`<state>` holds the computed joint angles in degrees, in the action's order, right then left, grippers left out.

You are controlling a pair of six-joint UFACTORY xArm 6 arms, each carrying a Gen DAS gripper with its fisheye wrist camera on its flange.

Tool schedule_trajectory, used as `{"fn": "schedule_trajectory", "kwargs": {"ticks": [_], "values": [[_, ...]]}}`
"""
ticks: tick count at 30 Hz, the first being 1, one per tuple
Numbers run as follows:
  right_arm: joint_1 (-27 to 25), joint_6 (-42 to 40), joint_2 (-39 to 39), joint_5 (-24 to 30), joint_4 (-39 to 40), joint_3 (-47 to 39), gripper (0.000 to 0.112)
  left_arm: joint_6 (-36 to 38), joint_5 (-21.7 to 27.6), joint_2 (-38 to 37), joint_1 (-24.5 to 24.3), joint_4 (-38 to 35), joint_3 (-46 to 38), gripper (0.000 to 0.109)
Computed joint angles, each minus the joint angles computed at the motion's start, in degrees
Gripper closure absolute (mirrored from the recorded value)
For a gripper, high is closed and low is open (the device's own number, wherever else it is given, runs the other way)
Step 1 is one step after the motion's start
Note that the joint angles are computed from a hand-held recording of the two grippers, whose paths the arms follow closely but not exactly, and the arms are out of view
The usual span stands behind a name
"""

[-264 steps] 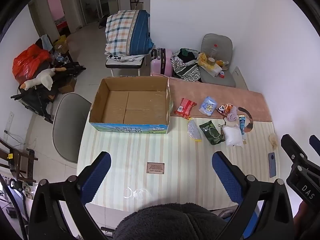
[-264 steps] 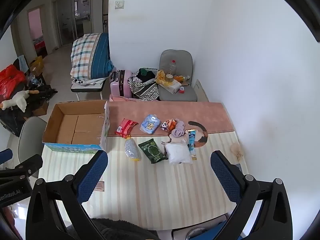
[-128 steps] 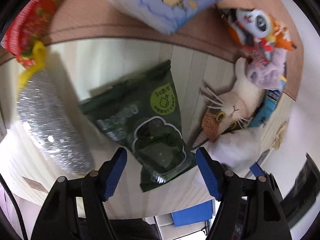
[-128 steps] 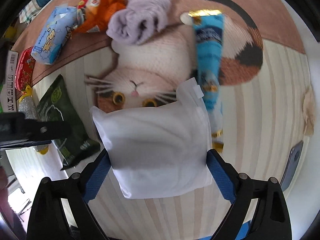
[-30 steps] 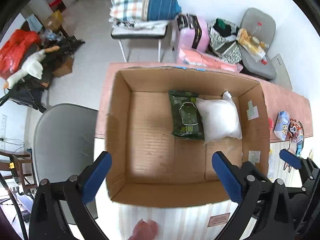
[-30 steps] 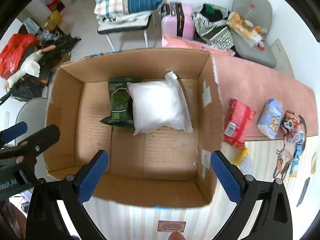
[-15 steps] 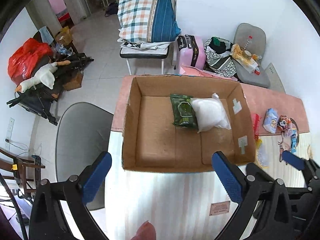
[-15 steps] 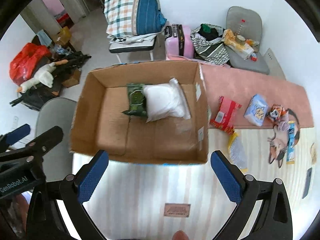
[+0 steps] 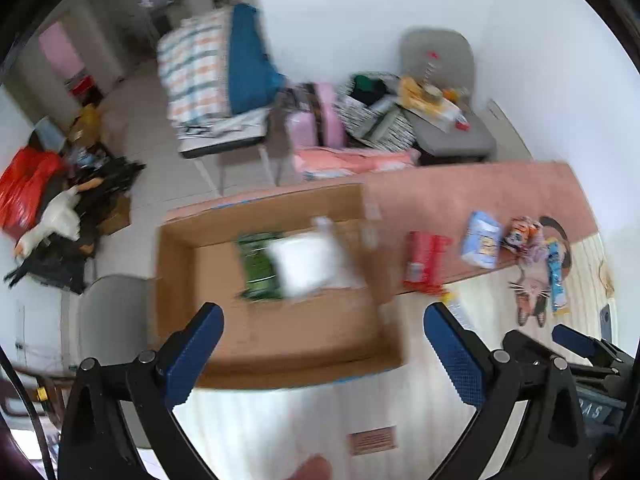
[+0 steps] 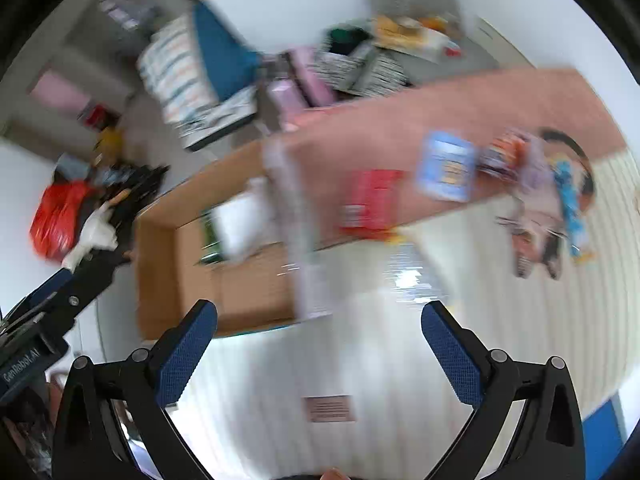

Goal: Organize soft objects
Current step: 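Grasp the red snack bag with left gripper while right grasps blue tissue pack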

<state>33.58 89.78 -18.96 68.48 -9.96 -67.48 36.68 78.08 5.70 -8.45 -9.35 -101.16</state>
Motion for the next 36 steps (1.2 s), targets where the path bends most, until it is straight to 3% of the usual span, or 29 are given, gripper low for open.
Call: {"fn": "schedule_trajectory", "kwargs": {"ticks": [3, 6, 7, 9, 11, 14, 22, 25, 27, 29, 31, 33, 34, 36], "values": [[-7.04, -2.88, -10.02, 1.69, 2.87, 11.03, 0.009, -3.79, 0.29, 3.42, -9.19, 5.25, 0.32, 0.006], [-18.1, -12.19, -16.69, -4.04, 10.46, 21.89, 0.009, -7.08, 5.27, 11.9, -15.47, 9.57, -5.15, 0.007], [-22.57, -17.29, -16.92, -6.6, 14.41, 24.67, 0.009, -8.02, 7.96, 16.06, -17.28, 11.0, -8.5, 0.014], [-29.28, -26.54, -14.73, -11.84, 22.54, 27.79, 0.009, -10.44, 11.93, 23.7, -19.81, 14.46, -14.77, 0.026], [-33.72, -34.23, -10.84, -16.02, 30.44, 28.84, 0.011, -12.4, 14.77, 29.83, -21.44, 17.03, -20.17, 0.028], [-37.94, -42.99, -0.9, -17.79, 37.13, 24.88, 0.011, -14.53, 16.34, 34.94, -22.58, 18.66, -24.28, 0.028], [-39.27, -48.27, 18.83, -14.18, 39.96, 13.24, 0.015, -16.4, 19.85, 41.25, -22.2, 18.37, -28.14, 0.028], [-39.08, -46.03, 21.98, -11.01, 35.8, 10.64, 0.031, -16.31, 22.78, 43.97, -21.94, 17.55, -31.11, 0.028], [-39.18, -46.36, 23.01, -7.72, 33.24, 9.5, 0.053, -16.29, 22.73, 44.34, -21.82, 17.89, -30.69, 0.028], [-39.06, -48.37, 21.98, -5.39, 31.31, 9.88, 0.06, -15.75, 21.81, 43.18, -21.66, 17.57, -28.17, 0.028], [-38.52, -50.86, 21.72, -1.85, 29.56, 9.59, 0.06, -15.19, 20.31, 41.84, -21.45, 17.58, -25.39, 0.028], [-37.68, -53.24, 20.5, -1.52, 28.64, 10.37, 0.058, -14.75, 19.0, 41.06, -21.11, 16.83, -23.85, 0.03], [-37.21, -53.31, 19.89, -1.45, 28.04, 10.65, 0.057, -14.66, 18.4, 40.68, -20.91, 16.42, -23.17, 0.039], [-36.36, -53.58, 17.28, -3.47, 27.77, 12.47, 0.038, -15.65, 16.97, 39.09, -21.27, 16.01, -20.28, 0.046]]}}
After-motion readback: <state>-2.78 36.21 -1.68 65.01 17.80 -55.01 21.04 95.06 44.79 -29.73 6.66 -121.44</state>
